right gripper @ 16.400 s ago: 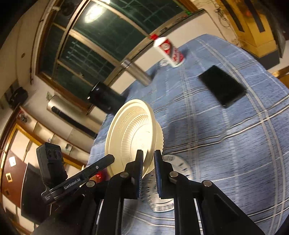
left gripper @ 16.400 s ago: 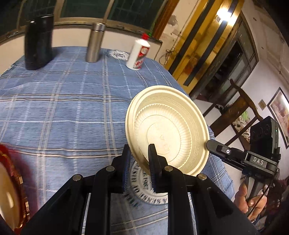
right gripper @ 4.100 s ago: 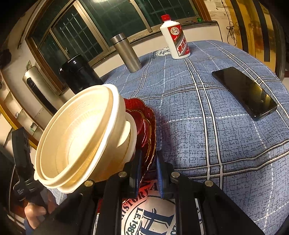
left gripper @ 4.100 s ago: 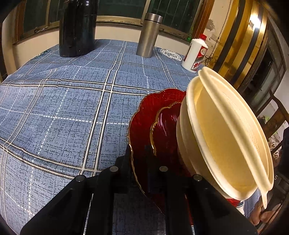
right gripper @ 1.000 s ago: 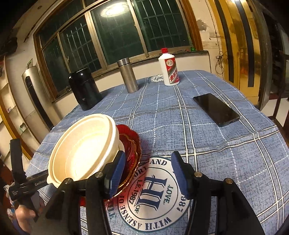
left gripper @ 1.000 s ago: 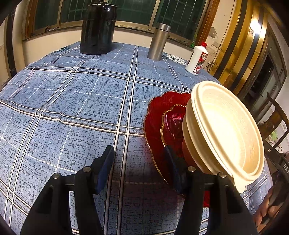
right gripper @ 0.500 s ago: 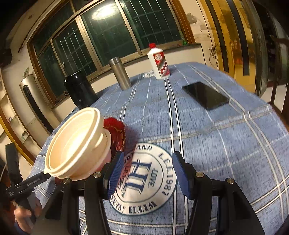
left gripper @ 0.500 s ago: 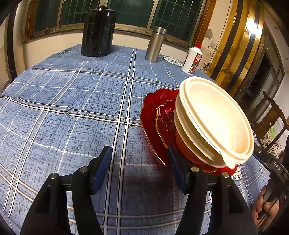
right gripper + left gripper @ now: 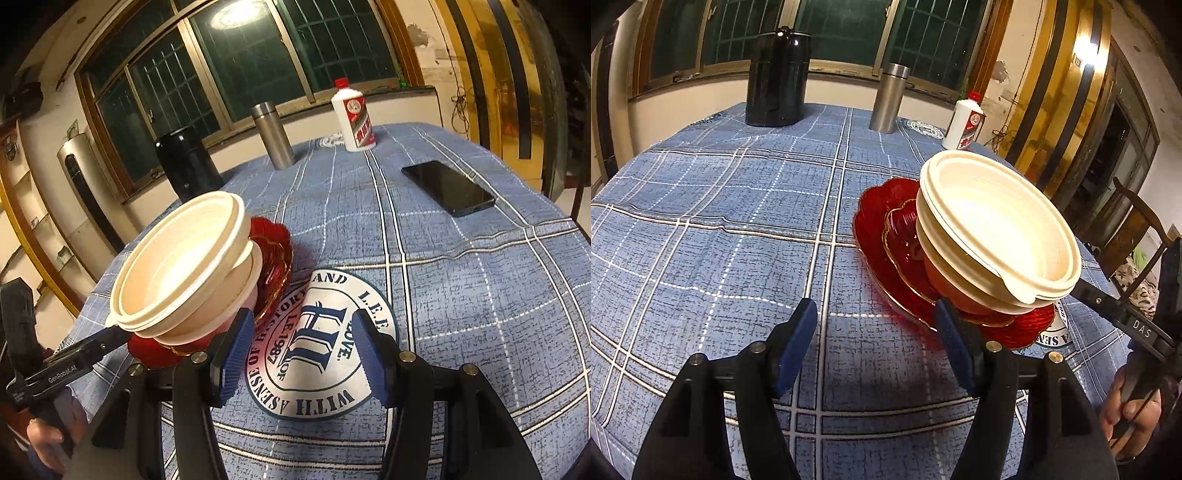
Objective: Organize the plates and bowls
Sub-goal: 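Open the left gripper to release the red plate rim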
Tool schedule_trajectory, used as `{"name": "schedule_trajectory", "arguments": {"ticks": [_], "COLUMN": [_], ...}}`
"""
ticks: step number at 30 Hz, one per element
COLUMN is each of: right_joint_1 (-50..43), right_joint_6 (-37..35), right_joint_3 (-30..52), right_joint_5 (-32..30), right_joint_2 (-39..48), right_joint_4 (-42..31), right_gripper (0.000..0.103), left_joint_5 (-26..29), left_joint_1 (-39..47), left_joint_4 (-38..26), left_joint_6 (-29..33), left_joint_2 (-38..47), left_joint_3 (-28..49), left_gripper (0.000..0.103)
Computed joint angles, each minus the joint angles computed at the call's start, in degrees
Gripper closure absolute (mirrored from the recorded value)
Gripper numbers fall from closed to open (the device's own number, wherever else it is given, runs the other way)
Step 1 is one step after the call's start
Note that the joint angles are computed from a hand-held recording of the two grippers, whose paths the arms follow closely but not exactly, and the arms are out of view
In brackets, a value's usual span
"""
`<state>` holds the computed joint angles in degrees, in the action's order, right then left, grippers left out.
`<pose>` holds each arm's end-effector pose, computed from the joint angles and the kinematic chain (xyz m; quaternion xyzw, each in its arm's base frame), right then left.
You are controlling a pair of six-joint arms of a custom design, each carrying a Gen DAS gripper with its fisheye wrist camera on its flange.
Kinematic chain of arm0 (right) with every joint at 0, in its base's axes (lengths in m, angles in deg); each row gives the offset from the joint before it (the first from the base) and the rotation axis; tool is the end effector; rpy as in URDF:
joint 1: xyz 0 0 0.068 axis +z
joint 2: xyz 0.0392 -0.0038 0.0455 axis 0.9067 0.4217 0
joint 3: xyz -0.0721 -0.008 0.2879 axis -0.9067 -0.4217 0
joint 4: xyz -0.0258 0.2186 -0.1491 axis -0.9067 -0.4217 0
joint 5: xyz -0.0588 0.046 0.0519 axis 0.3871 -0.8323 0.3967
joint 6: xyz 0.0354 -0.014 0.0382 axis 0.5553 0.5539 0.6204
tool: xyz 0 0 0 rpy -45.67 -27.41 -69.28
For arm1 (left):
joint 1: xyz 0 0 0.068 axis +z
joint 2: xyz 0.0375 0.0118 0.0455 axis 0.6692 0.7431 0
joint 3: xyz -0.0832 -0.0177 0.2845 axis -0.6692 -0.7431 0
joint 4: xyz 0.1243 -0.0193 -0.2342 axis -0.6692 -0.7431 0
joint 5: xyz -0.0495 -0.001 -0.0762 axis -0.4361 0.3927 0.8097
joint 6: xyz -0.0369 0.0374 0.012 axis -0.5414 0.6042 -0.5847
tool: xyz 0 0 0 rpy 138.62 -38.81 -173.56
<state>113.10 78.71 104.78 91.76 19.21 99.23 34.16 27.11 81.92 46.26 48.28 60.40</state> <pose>0.2005 0.1859 0.0853 0.2849 0.8570 0.0169 0.4291 0.4001 -0.1243 0.0528 0.2834 0.8684 -0.2495 0.3213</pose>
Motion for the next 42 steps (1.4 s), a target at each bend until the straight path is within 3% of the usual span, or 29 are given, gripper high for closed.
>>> {"name": "schedule_trajectory", "arguments": {"ticks": [1,3,5,7,8,10,20,26,30,37,39,42], "right_joint_1": [-0.57,-1.76,-2.88,-3.26,-3.92,-4.73,-5.91,-3.51,-2.64,-1.55,-1.21,-0.9], "right_joint_6": [-1.21,-2.85,-4.6,-5.76,-6.62,-6.66,-9.22,-7.73,-6.28,-6.23,-5.94,-5.44], "right_joint_3": [-0.37,-0.41,-0.39,0.52,1.9,2.87,7.43,7.45,7.28,7.41,7.25,6.95], "right_joint_5": [-1.19,-3.98,-6.7,-7.57,-9.2,-11.06,-12.1,-8.19,-6.18,-3.72,-3.28,-2.26], "right_joint_2": [0.1,0.73,1.38,1.77,2.17,3.02,5.77,4.86,5.1,4.88,4.78,4.45], "right_joint_4": [1.7,4.22,7.24,7.3,5.73,5.56,4.0,0.62,-0.59,-1.04,-0.92,-1.04], "right_gripper": [0.047,0.064,0.069,0.08,0.092,0.097,0.096,0.094,0.078,0.072,0.061,0.055], "left_joint_5": [0.16,-0.21,-0.88,-1.12,-1.09,-1.77,-3.0,-3.99,-4.69,-6.28,-6.58,-6.9], "left_joint_1": [-0.27,-0.8,-1.26,-1.45,-1.44,-1.65,-1.84,-2.44,-2.9,-3.31,-3.18,-3.13], "left_joint_4": [-1.08,-2.05,-1.81,-1.46,-0.86,0.19,2.45,5.71,6.92,10.92,12.86,13.65], "left_joint_6": [0.63,1.04,1.09,1.52,1.7,2.04,1.2,1.73,2.02,2.09,1.44,1.47], "left_joint_2": [0.26,0.37,0.26,-0.08,-0.27,-0.49,-0.56,-1.52,-1.73,-2.2,-2.07,-1.95], "left_joint_3": [0.74,1.39,1.32,0.95,0.53,0.01,-1.06,-3.44,-4.6,-7.15,-8.06,-8.67], "left_gripper": [0.038,0.038,0.041,0.042,0.043,0.043,0.043,0.043,0.043,0.042,0.033,0.024]}}
